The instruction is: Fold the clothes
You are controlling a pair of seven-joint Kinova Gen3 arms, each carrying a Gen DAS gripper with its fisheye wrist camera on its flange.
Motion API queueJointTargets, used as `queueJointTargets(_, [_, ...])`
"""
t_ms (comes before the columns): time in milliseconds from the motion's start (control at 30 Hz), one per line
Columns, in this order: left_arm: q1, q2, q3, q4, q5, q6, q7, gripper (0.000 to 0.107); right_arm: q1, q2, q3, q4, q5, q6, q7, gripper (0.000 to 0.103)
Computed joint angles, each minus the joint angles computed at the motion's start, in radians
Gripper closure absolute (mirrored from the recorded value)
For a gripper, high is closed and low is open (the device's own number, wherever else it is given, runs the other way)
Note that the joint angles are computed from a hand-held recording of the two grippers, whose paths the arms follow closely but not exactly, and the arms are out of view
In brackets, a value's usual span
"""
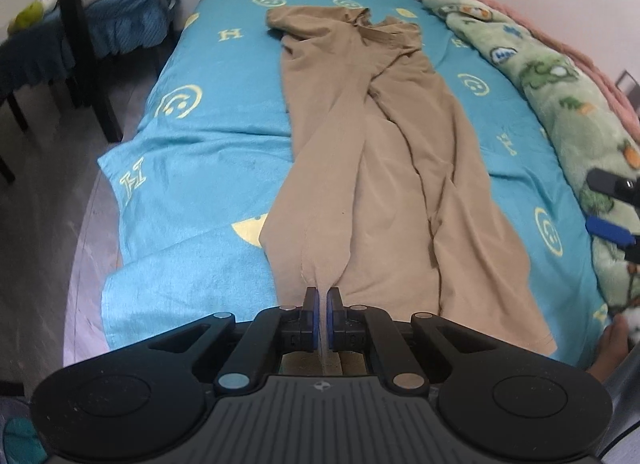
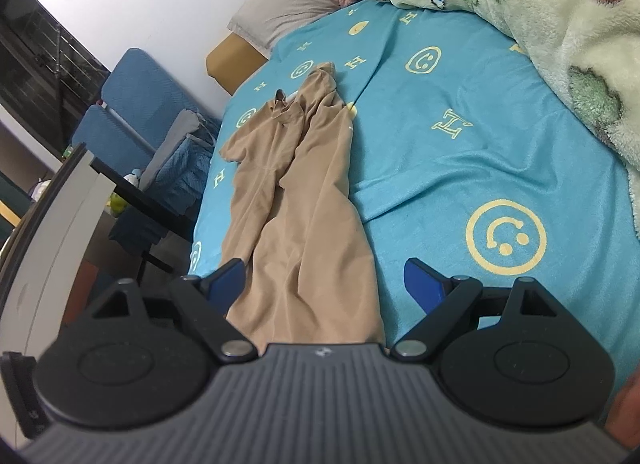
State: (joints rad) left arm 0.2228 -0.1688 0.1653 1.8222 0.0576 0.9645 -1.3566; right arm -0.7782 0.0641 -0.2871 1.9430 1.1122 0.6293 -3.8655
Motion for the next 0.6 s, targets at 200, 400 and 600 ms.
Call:
queueJointTargets(200, [-0.025,-0.006,-0.026,-0.013,0.002,0.024,0.004,0.104,0.004,0.001,0.003,0.0,-0.007,-0.014,0.013,0.015])
queueJointTargets(400, [-0.018,-0.04,-0.035,-0.043,0.058,0.03,-0.041,0.106,0.007,0.004,0.007,-0.004,-0.018,-0.023,0.031,0.015])
queueJointTargets(600, [0.071,-0.036,0.069,-0.096,0.039,0.03,-0.112,0.106,0.004,0.005,0.008,-0.009,-0.035,-0.02,0.051,0.015])
